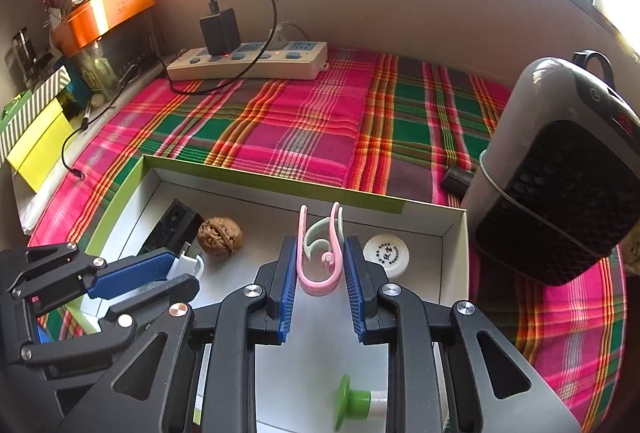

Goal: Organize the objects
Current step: 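Carry the cable and pink earhook with both tools over the box tray, then open the right tool releasing the earhook while the left tool releases the cable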

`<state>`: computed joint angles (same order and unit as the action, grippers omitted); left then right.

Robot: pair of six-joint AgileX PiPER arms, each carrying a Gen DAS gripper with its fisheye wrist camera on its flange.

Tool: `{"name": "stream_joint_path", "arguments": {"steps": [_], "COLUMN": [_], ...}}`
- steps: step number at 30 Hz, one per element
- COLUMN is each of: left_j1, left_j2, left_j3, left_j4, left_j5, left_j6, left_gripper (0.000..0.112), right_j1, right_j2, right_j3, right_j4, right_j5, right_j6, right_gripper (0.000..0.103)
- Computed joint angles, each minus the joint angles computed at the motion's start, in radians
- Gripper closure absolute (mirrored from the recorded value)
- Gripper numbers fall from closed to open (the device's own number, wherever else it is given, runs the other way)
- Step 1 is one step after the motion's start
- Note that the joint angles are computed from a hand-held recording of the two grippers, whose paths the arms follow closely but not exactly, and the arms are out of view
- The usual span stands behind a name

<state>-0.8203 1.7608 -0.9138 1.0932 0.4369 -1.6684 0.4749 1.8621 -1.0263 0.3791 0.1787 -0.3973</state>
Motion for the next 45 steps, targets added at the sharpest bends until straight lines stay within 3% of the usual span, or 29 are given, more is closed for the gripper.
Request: {"name": "stream_joint_path", "arguments": {"steps": [9, 45], "left_j1": [0.018, 0.034], "left_j2": [0.013, 0.043], "left_j3": [-0.002, -0.026], "left_j4": [0.006, -0.077], "left_j5": [-0.024, -0.036], "left_j6": [-0.01, 0.06], "left_gripper": [0.098, 0.094], "right_j1": [0.01, 0.022], "right_j2": [0.044, 0.078], "right_j3": [-0.041, -0.062], "right_j4": [-0.123, -0.242], "right_j5": [0.017, 0.014], "right_j6": [0.112, 0.231], "right_gripper": [0.079, 0.079]}}
